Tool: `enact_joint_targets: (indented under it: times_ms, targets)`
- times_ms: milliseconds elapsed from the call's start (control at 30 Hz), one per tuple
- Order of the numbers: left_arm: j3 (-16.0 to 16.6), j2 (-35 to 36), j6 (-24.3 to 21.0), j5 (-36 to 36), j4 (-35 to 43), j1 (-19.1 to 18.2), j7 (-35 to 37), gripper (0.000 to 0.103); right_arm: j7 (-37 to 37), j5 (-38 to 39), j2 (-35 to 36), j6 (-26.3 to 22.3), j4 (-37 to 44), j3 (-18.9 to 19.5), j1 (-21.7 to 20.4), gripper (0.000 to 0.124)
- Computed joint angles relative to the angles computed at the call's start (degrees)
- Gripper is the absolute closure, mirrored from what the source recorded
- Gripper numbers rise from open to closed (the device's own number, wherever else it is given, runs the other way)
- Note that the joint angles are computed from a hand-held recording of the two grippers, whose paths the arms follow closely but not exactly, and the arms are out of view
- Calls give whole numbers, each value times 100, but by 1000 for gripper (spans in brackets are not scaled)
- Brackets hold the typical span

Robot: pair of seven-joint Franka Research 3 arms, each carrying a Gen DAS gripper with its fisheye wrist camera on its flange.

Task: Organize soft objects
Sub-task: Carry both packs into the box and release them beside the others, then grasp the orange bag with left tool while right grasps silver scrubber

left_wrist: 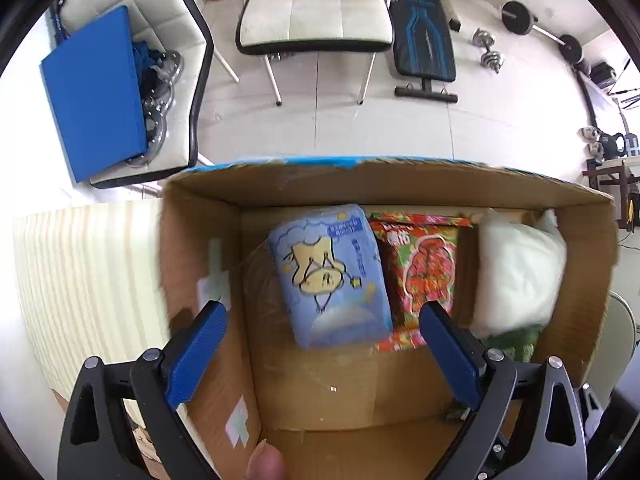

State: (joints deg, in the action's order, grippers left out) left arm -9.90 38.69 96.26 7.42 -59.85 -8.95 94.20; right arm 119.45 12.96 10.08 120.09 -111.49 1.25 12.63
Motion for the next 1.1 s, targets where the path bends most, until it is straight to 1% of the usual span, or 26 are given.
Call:
enact_joint_targets:
  times_ms: [33,67,133,200,233,300,367,467,500,567,667,700,767,833,900,933,967,1000,1033,1067,1100]
  targets:
    - [-17,-294,238,-30,-396,60,-6,4,112,-109,-82,65,-40,-7,36,24]
    - [-30,-583,457,-67,-787,117,-36,4,201,-249,-159,142,-86,-11,68,21]
    - [-73,-1112,865,-215,-1520,263,-35,4,321,-486,-297,284,-144,12,133,21]
    - [-82,-1533,1168,-325,-2076,365,-24,4,436,-705,-473,365,-249,38,177,21]
    - [-90,-1860,1383,-415,-2490,434,-3,4,456,-776,-605,470,-344,56,190,21]
    - [-66,-2270,1642,-441,-2997,472,-11,4,452,-870,-804,522,-460,69,172,21]
    - [-41,-2821,1997,-498,-3644,524,45,4,475,-926,-1021,630,-570,127,181,21]
    - [18,-3466,2428,-585,-4371,547,149,4,527,-967,-1378,855,-820,220,204,21]
    - [49,-3682,2549,-588,-4612,546,149,4,556,-978,-1383,897,-803,255,209,21]
    - [126,-4119,2746,-647,-5066,553,219,4,627,-992,-1621,1016,-965,323,232,21]
    - [263,-4691,2946,-642,-5720,557,314,4,820,-952,-2034,1117,-1303,429,261,21]
    - [307,-4824,2943,-650,-5875,552,373,4,853,-913,-2144,1155,-1400,451,260,21]
    - [388,-5056,2906,-595,-6262,559,463,4,1157,-894,-2472,1198,-1732,553,250,21]
    - [508,-5199,2778,-749,-6560,545,685,4,1383,-811,-2731,1194,-2036,625,247,21]
    - [593,-5207,2541,-866,-6795,568,834,5,1693,-587,-2949,1194,-2364,672,258,21]
    - [610,-5203,2522,-883,-6911,587,872,8,1880,-302,-3065,1351,-2633,665,299,21]
    - [619,-5173,2534,-877,-7004,612,881,12,2036,-61,-3124,1532,-2843,666,331,21]
    - [612,-5138,2533,-847,-7057,637,856,12,2092,132,-3138,1711,-2992,654,368,21]
    - [620,-5080,2516,-847,-7115,665,843,12,2163,484,-3124,2097,-3244,638,457,21]
    - [639,-4972,2499,-891,-7130,690,855,12,2322,613,-3110,2352,-3416,682,465,21]
    - [632,-4867,2536,-872,-7145,721,828,16,2531,592,-3126,2477,-3526,754,428,21]
